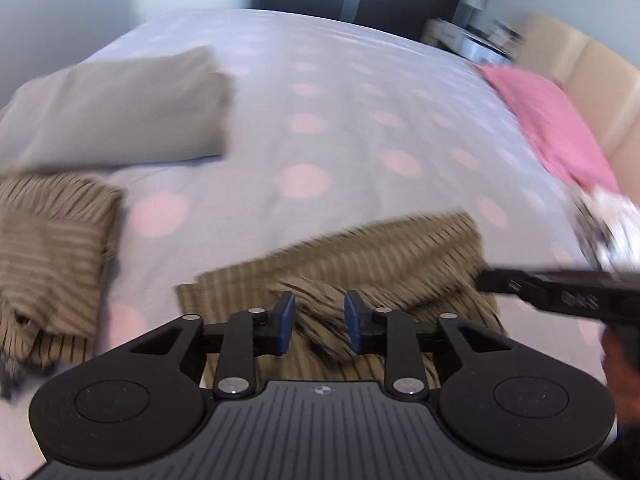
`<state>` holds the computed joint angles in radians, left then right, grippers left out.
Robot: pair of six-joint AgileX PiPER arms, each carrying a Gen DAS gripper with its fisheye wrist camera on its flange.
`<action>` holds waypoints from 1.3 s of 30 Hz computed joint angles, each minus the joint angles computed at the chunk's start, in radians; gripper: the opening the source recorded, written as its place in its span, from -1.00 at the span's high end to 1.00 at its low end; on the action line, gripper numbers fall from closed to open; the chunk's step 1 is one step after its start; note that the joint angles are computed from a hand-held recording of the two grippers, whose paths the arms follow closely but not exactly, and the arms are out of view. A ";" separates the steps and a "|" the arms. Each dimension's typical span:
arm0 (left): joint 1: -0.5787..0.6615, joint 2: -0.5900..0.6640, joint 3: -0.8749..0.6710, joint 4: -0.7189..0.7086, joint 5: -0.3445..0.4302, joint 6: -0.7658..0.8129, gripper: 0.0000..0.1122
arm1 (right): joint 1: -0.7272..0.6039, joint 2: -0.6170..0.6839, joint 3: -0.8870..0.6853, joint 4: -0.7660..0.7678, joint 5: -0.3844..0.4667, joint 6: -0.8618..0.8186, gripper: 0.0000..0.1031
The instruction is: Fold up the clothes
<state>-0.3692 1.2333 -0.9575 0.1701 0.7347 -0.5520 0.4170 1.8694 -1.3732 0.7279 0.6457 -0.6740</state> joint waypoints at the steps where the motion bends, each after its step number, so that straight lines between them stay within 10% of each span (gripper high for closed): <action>1: -0.012 0.001 0.000 -0.029 0.002 0.061 0.58 | 0.005 -0.003 0.012 -0.006 0.000 -0.024 0.70; 20: -0.043 0.202 0.063 0.194 -0.213 -0.150 0.58 | 0.081 0.193 -0.089 -0.124 -0.142 0.057 0.68; 29: 0.008 0.233 0.039 0.363 -0.183 -0.421 0.58 | 0.091 0.321 -0.263 -0.177 -0.149 0.225 0.65; 39: 0.070 0.225 0.040 0.197 -0.175 -0.257 0.31 | 0.107 0.407 -0.369 -0.221 -0.139 0.291 0.69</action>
